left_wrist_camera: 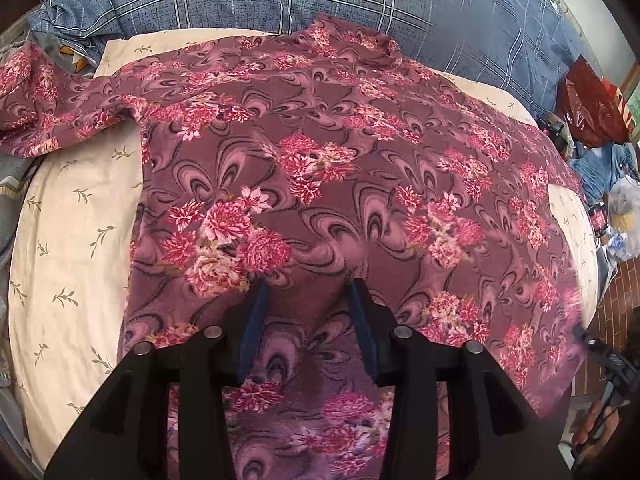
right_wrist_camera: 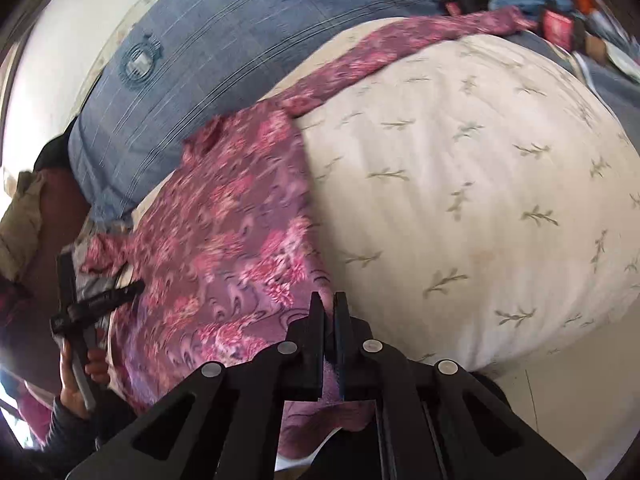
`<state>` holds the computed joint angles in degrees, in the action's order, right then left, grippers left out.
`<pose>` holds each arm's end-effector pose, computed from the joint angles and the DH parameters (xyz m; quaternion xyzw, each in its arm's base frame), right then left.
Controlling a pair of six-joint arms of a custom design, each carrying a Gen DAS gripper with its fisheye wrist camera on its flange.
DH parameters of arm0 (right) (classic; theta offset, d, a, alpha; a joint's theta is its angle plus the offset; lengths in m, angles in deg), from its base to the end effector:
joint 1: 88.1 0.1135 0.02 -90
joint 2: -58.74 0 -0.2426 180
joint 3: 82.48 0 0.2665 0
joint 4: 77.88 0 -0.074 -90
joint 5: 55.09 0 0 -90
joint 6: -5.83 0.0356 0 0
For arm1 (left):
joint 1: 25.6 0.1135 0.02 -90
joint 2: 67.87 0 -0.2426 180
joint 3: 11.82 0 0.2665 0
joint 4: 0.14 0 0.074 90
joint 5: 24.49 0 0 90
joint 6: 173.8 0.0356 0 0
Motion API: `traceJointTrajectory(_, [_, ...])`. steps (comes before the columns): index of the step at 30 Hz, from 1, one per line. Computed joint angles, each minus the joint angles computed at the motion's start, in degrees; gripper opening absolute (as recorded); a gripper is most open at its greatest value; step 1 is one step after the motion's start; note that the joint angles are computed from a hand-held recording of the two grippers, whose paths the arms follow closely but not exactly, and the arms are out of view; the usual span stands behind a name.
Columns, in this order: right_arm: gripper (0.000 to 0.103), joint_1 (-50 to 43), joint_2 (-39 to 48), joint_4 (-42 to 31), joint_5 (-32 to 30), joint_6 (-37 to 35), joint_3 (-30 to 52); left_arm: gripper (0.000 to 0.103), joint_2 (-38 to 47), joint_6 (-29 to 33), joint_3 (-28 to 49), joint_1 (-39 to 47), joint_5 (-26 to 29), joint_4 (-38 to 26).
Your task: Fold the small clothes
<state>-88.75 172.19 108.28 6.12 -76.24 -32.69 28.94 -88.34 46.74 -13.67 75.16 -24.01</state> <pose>0.2915 0.0138 0.0085 0.0002 0.9325 0.2554 0.2553 0.3036 0.0581 0.0930 -0.1185 0.9600 -0.0660 0.2448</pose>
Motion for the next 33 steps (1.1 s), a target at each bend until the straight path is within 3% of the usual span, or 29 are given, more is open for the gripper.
traceJointTrajectory(3, [0.007,1.9,0.6,-2.7,2.2,-0.9,2.0,0.042,0.6,-0.4,1.9,-0.3,0.0,-2.9])
traceJointTrajectory(6, [0.01,-1.1,-1.9,-3.6,-2.3,0.7,3.3,0.042,1.4,-1.3,6.3,0.6,4.5,-6.9])
traceJointTrajectory(10, [0.021,-9.3,-1.4,1.5,-5.3,11.6,8.4,0.052,3.7,-2.4,12.9,-2.3,2.7,-6.8])
traceJointTrajectory(13, [0.027,-13.8,4.9,4.0,-3.4,21.7,18.1,0.057,8.7,-3.0,18.5,-4.8,-0.7,-5.2])
traceJointTrajectory(17, [0.028,-15.9,17.7,0.3,0.9,33.4,37.3,0.057,21.2,-3.3,29.1,-7.6,-3.0,-7.8])
traceJointTrajectory(21, [0.034,-14.8,28.7,-6.0,6.6,39.1,54.3,0.067,21.8,0.3,26.1,-10.5,-8.0,-1.5])
traceJointTrajectory(24, [0.031,-14.2,35.0,-5.3,8.7,44.0,63.0,0.07,21.4,2.1,24.3,-10.7,-7.8,1.6])
traceJointTrajectory(27, [0.03,-13.1,39.1,-7.8,12.0,44.6,70.7,0.07,21.6,3.4,25.3,-9.3,-4.3,0.6])
traceJointTrajectory(31, [0.006,-12.7,42.2,-13.0,12.4,43.4,78.6,0.07,22.3,5.3,29.0,-7.1,3.2,-3.2])
traceJointTrajectory(33, [0.006,-11.9,40.5,-10.0,12.7,42.0,77.1,0.07,21.0,5.9,28.6,-5.7,6.3,-2.3])
